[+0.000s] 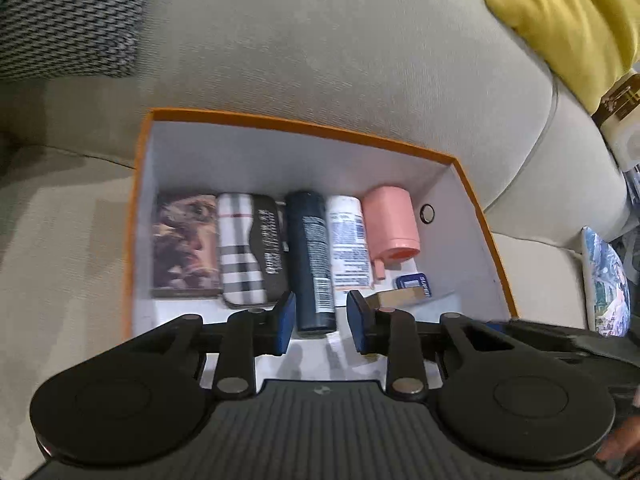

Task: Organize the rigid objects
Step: 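Lower the block and cube into the box and open both grippers, then withdraw both grippers toward the pink pump bottle and yellow tape measure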

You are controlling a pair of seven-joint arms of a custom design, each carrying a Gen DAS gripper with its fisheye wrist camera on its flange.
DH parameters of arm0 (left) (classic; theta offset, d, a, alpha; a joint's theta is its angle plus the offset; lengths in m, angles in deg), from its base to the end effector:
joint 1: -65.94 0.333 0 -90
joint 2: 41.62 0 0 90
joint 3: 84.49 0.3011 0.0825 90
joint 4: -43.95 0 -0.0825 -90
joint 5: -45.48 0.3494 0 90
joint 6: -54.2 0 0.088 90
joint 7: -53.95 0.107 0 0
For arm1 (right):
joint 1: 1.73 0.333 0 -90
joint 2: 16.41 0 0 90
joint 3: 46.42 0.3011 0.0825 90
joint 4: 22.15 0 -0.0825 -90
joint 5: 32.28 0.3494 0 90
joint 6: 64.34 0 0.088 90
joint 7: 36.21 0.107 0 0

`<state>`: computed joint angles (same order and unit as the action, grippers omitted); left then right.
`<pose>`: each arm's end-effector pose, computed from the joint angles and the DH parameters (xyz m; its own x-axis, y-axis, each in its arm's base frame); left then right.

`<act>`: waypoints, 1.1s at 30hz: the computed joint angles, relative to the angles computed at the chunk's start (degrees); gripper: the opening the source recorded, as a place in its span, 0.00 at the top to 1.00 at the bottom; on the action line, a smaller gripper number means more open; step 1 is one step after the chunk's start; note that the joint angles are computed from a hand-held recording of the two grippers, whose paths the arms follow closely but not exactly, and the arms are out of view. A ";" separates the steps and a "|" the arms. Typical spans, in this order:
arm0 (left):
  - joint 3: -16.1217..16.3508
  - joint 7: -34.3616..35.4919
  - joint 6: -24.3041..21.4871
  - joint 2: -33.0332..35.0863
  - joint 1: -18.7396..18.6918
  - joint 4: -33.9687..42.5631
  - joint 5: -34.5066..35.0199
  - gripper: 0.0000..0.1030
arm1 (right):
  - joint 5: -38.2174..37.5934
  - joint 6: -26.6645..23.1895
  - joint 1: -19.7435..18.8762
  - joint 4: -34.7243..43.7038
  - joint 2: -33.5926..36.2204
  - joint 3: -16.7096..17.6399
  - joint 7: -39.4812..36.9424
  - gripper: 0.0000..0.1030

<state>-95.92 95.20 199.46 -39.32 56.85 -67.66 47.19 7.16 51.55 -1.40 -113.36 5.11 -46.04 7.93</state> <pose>0.5418 -0.2015 0.5192 0.3572 -0.8538 0.3788 -0.7942 -0.4911 -0.3579 0.6397 0.0441 0.4342 0.5268 -0.7296 -0.4361 -0.8404 -0.3701 -0.3959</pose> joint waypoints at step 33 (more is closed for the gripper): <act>1.20 1.45 9.83 -7.42 -1.07 -11.32 -1.80 0.66 | -20.63 4.34 9.17 -1.51 0.47 -0.97 16.74 0.45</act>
<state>-94.71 96.65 209.30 -46.74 55.78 -78.98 45.38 -13.47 55.89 7.77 -114.86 5.58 -47.01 24.67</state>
